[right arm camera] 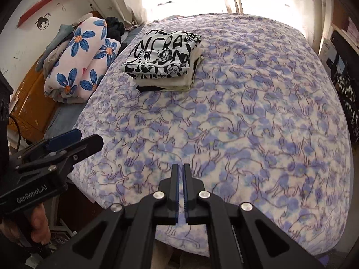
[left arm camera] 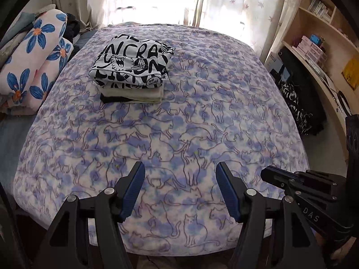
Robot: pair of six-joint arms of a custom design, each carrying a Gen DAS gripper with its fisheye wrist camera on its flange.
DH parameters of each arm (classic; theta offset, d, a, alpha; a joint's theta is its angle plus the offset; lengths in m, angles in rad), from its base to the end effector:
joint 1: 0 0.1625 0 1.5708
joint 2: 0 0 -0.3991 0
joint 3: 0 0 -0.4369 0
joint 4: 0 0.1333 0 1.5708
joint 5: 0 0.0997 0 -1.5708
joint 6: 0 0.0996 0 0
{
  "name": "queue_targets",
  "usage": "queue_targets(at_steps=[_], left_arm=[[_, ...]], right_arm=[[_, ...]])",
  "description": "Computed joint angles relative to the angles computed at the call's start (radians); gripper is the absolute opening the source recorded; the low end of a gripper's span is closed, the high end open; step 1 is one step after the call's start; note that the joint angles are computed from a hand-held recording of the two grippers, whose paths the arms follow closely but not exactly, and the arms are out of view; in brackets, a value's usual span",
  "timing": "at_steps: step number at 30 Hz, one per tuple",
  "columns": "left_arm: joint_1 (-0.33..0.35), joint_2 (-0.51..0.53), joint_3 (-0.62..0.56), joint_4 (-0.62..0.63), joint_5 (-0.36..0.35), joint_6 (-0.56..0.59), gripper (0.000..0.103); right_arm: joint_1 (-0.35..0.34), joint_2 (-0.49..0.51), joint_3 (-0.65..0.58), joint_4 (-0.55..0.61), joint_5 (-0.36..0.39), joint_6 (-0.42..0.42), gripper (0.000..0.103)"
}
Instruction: Fold large clothes
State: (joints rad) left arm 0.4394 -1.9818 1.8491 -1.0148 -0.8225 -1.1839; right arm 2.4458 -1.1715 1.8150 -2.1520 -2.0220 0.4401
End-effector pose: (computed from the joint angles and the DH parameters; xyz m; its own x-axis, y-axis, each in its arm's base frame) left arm -0.2172 -0.3243 0.4787 -0.7863 -0.0641 -0.6145 0.2569 0.8707 -0.4195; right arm 0.5171 -0.3147 0.1724 -0.8294 -0.3681 0.4203 -0.4562 0.8805 -0.1291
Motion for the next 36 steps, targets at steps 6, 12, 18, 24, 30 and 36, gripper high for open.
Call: queue_targets(at_steps=[6, 12, 18, 24, 30, 36], left_arm=[[-0.031, 0.002, 0.037, 0.007, -0.025, -0.088, 0.064], [-0.065, 0.019, 0.060, 0.034, -0.011, -0.146, 0.071], [-0.064, 0.033, 0.060, 0.031, -0.029, -0.168, 0.074], [-0.062, 0.052, 0.050, 0.070, -0.031, -0.213, 0.075], [-0.057, 0.065, 0.040, 0.087, -0.020, -0.224, 0.075], [-0.045, 0.074, 0.040, 0.073, -0.026, -0.213, 0.075]], right_arm=[[0.007, -0.049, 0.053, -0.026, -0.002, 0.051, 0.003], [0.012, -0.071, 0.071, -0.024, -0.038, 0.105, 0.004], [0.010, -0.084, 0.092, -0.002, -0.050, 0.144, 0.026], [0.012, -0.087, 0.098, -0.018, -0.068, 0.119, 0.026], [0.010, -0.082, 0.090, -0.013, -0.070, 0.105, 0.026], [0.002, -0.089, 0.094, -0.010, -0.067, 0.106, 0.026]])
